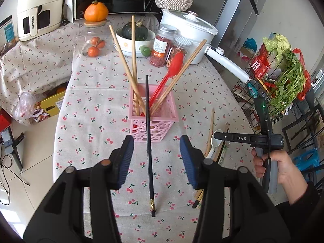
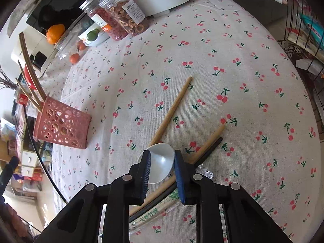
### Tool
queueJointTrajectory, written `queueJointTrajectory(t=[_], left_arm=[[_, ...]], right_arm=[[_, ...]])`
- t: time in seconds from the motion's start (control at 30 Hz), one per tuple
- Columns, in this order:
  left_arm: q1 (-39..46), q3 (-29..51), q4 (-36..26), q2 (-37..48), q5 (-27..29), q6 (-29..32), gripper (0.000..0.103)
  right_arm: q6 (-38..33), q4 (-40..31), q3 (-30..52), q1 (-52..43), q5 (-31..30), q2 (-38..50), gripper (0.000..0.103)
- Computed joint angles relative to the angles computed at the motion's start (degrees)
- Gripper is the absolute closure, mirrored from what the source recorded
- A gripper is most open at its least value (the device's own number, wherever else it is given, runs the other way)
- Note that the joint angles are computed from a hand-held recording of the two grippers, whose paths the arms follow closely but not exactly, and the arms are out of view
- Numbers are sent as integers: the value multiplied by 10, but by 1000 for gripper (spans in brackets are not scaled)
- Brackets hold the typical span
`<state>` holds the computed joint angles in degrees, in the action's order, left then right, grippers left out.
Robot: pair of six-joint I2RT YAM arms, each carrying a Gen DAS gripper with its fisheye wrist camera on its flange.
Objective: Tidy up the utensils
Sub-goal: 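Carry the black chopstick and white spoon over the pink basket with both grippers, then lower the black chopstick into the basket with the left gripper while the right gripper drops the white spoon in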
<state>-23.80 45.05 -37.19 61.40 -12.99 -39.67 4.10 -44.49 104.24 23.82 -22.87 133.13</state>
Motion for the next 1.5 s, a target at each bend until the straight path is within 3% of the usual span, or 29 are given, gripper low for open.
queueJointTrajectory(t=[0.17,0.2,0.27,0.37,0.7,1.1,1.3,1.5], left_arm=[[45,-16,52,57,64,13,58],[47,-17,59,65,69,13,62],[46,-13,61,82,77,14,81],[41,-7,59,96,79,17,96],[1,2,39,75,26,20,96],[-95,49,-9,-41,-126,4,96],[-112,60,8,-79,-214,19,96],[-88,55,56,-83,-252,38,96]], right_arm=[[-4,14,-8,-4,-11,1,96],[1,17,-8,-7,-18,2,97],[10,27,-18,-11,-26,-4,98],[9,43,-33,-12,-25,-20,98],[-16,111,-128,-3,15,-145,100],[-30,214,-237,24,64,-325,100],[-19,259,-257,44,86,-376,100],[17,295,-244,68,108,-380,100]])
